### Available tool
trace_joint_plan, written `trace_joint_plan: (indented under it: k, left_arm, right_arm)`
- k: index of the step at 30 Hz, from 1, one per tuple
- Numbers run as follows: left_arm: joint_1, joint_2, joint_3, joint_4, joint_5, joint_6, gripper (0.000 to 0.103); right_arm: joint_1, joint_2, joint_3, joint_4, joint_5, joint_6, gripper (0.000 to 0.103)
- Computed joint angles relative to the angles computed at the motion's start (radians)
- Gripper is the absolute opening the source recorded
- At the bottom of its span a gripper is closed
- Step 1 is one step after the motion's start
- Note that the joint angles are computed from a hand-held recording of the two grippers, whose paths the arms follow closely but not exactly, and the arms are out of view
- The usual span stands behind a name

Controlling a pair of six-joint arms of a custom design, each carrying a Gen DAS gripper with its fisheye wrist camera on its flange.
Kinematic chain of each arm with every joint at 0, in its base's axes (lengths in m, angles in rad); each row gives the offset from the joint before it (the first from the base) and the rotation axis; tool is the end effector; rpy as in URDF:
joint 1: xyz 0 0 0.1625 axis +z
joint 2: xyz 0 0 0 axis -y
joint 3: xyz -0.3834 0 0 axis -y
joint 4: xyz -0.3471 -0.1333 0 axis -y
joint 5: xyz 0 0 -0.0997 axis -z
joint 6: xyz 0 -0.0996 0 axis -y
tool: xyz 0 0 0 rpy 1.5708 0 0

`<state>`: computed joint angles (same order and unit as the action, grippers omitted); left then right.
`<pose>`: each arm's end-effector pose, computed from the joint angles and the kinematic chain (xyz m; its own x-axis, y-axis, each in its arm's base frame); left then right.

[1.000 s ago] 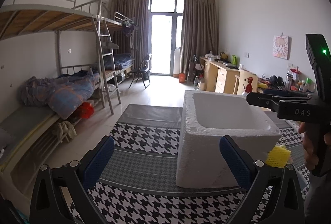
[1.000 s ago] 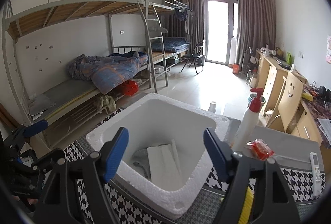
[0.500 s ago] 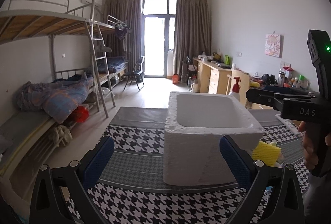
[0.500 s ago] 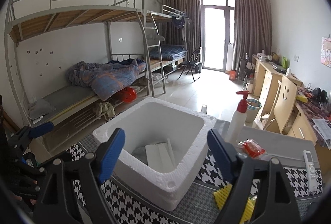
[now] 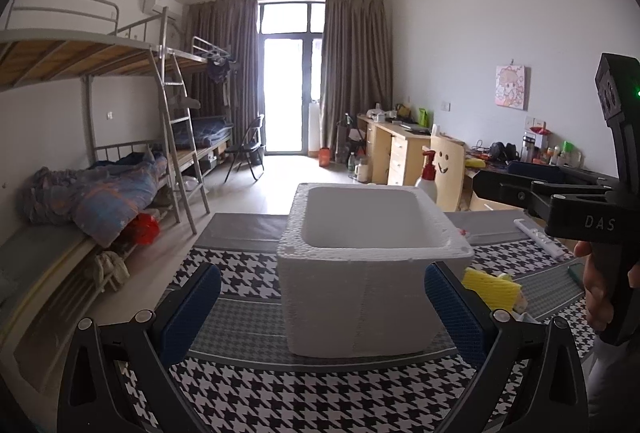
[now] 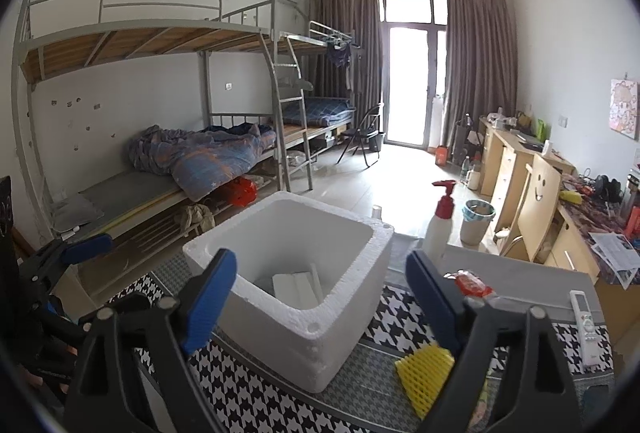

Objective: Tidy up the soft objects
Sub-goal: 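Move both tools back toward the yellow sponge and blue mask on the table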

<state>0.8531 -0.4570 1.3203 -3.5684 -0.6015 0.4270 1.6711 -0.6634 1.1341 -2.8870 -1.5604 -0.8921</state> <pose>-0.2737 -0.6410 0.1344 -0.7201 -0.0417 -0.6926 0.6331 0.3689 -0.6805 0.2090 -0.7349 0.2497 -0.5724 -0.5815 0.5781 -0.8155 0.3304 -0.4751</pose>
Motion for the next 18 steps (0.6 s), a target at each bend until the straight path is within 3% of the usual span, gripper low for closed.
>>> trace_joint_plan:
  k: [2, 18]
  left_arm:
    - [-0.004, 0.001, 0.003, 0.000, -0.006, -0.002, 0.102]
    - [-0.032, 0.027, -0.013, 0.029, -0.054, 0.001, 0.102]
  right_arm:
    - [-0.006, -0.014, 0.021, -0.025, 0.007, 0.001, 0.097]
    - [-0.042, -0.105, 0.146, -0.143, 0.048, -0.002, 0.098]
